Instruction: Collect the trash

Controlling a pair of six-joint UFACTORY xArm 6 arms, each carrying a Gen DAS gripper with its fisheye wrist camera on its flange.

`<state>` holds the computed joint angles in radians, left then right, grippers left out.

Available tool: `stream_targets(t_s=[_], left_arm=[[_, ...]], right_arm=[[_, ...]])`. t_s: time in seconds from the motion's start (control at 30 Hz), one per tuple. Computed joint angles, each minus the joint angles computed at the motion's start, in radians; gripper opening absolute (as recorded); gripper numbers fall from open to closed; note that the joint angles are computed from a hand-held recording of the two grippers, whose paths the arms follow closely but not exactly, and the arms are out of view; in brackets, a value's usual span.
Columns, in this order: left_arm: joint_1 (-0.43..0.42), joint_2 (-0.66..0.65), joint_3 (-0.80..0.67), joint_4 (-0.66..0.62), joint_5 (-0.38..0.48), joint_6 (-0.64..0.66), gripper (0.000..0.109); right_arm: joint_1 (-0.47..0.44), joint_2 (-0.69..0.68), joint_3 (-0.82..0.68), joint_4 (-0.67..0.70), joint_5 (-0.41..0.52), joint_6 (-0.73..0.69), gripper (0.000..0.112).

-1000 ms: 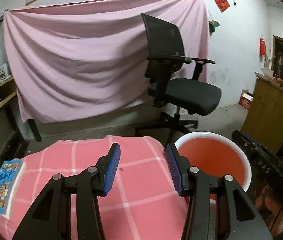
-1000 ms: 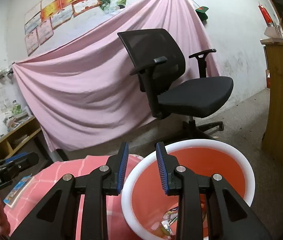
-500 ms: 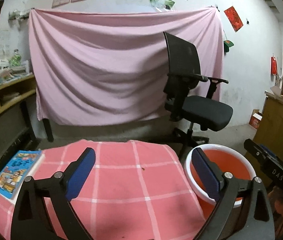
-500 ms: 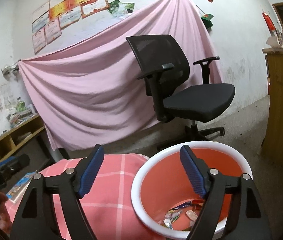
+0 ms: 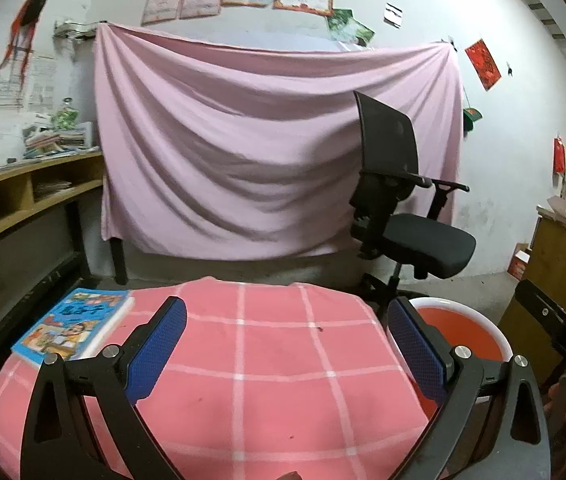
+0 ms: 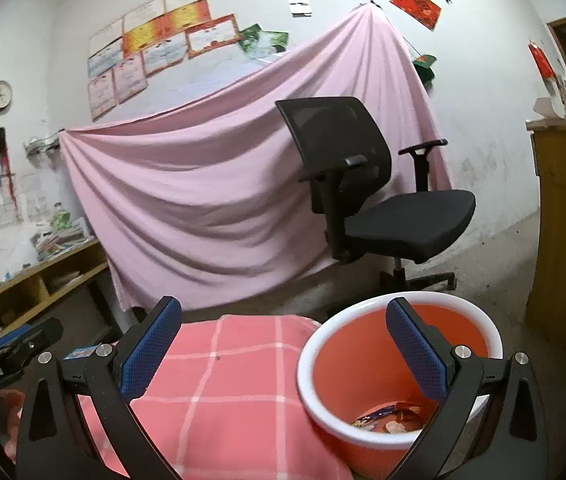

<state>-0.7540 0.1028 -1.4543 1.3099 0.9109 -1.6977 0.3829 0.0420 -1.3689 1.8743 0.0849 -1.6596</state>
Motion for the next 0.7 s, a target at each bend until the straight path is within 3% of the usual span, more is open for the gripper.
stream_targets(t_s=[0.13, 0.43, 0.5, 0.7], left_arm=[[-0.038, -0.063, 0.069, 0.022, 0.055, -0.04, 0.098], [-0.122, -0.199, 0.224, 0.069, 0.179, -0.138, 0.101], [-0.147, -0.219, 0.249, 0.072, 0.213, -0.15, 0.101], [-0.234, -0.267, 0.32, 0.068, 0.338, -0.192, 0.101]], right_arm=[[0.024, -0.054, 0.037, 0.163, -0.024, -0.175, 0.103], [0.026, -0.173, 0.104, 0.726, -0.053, -0.787, 0.103], [0.021, -0.203, 0.137, 0.797, -0.042, -0.862, 0.103], [0.025, -0.279, 0.23, 0.828, -0.016, -0.893, 0.103]])
